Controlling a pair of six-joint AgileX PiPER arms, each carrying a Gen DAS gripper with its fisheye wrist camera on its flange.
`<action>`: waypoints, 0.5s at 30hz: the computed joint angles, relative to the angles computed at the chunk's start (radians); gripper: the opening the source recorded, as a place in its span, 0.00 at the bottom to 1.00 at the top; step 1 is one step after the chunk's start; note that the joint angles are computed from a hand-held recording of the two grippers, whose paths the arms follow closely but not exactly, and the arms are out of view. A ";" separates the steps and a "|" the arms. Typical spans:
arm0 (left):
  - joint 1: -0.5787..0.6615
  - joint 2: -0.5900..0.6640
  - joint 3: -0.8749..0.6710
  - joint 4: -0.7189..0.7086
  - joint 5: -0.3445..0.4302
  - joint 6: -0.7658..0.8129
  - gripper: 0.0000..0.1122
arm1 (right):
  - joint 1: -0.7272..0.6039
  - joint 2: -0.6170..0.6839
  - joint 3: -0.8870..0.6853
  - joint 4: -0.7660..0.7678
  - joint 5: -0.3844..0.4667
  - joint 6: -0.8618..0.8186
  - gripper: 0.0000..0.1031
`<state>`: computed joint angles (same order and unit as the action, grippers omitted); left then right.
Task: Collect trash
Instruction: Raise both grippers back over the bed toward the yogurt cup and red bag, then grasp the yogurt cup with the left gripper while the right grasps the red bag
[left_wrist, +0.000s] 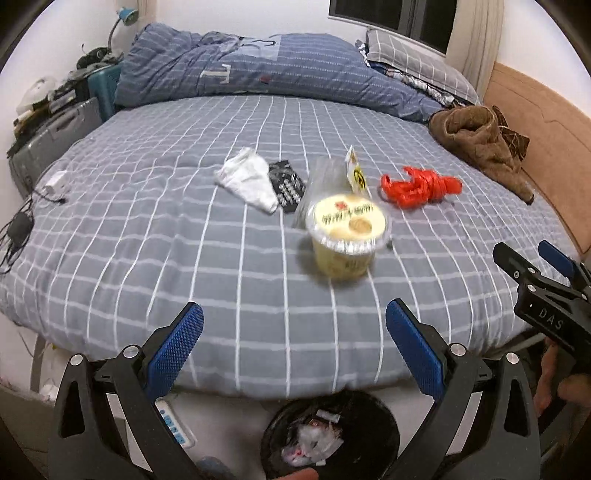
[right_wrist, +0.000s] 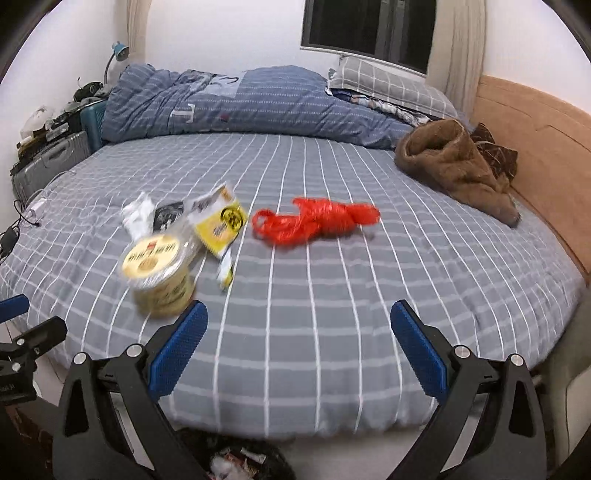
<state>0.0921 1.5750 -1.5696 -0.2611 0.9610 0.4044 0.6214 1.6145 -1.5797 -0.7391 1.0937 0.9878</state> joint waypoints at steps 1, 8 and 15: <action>-0.022 0.036 -0.043 0.017 0.001 -0.025 0.87 | -0.024 0.011 -0.011 0.008 -0.013 -0.026 0.93; -0.120 0.244 -0.274 0.088 0.047 -0.103 0.87 | -0.271 0.160 -0.155 0.198 -0.172 -0.296 0.92; -0.164 0.370 -0.412 0.133 0.059 -0.138 0.87 | -0.410 0.442 -0.502 0.320 -0.110 -0.512 0.84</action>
